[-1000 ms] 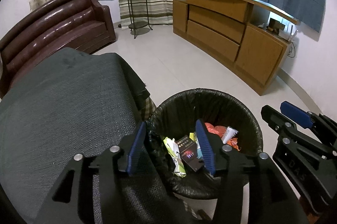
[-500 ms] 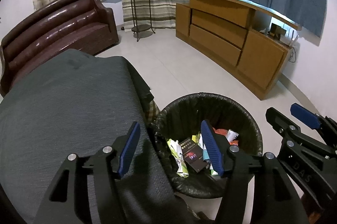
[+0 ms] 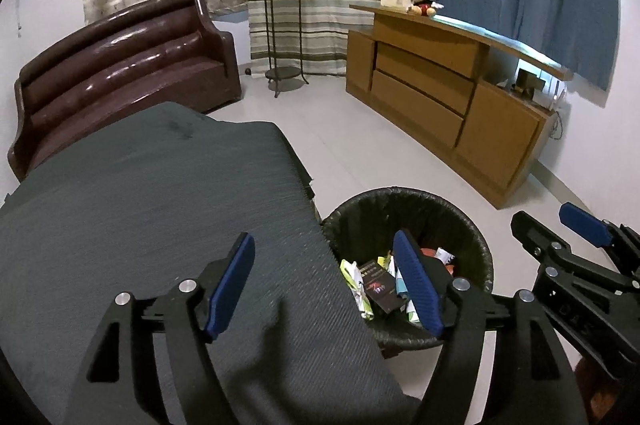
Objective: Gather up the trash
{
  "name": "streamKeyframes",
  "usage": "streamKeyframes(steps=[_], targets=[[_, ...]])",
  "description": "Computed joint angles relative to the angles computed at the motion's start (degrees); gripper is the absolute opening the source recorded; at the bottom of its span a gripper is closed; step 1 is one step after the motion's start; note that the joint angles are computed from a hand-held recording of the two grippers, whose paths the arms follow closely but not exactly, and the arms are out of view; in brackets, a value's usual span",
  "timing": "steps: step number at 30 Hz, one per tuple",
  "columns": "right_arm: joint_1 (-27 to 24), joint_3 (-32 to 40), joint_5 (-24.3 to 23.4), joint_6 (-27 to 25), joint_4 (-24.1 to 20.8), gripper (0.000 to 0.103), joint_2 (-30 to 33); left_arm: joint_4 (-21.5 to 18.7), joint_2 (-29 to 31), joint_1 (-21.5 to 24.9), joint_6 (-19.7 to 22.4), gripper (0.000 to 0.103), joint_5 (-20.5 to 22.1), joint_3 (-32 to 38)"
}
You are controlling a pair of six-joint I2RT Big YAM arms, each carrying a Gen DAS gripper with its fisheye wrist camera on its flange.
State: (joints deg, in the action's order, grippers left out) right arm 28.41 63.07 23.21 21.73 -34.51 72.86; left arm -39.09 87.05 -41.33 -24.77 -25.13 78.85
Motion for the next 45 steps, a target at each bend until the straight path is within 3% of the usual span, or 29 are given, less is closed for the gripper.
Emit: streamKeyframes(steps=[19, 45], targets=[[5.97, -3.2, 4.67, 0.4, -0.88, 0.065, -6.79, 1.28, -8.62, -2.21, -2.8, 0.074, -4.7, -7.31], [6.79, -4.18, 5.94, 0.89, -0.17, 0.065, -7.84, 2.29, -10.35, -1.89, -2.34, 0.074, -4.69, -9.08]])
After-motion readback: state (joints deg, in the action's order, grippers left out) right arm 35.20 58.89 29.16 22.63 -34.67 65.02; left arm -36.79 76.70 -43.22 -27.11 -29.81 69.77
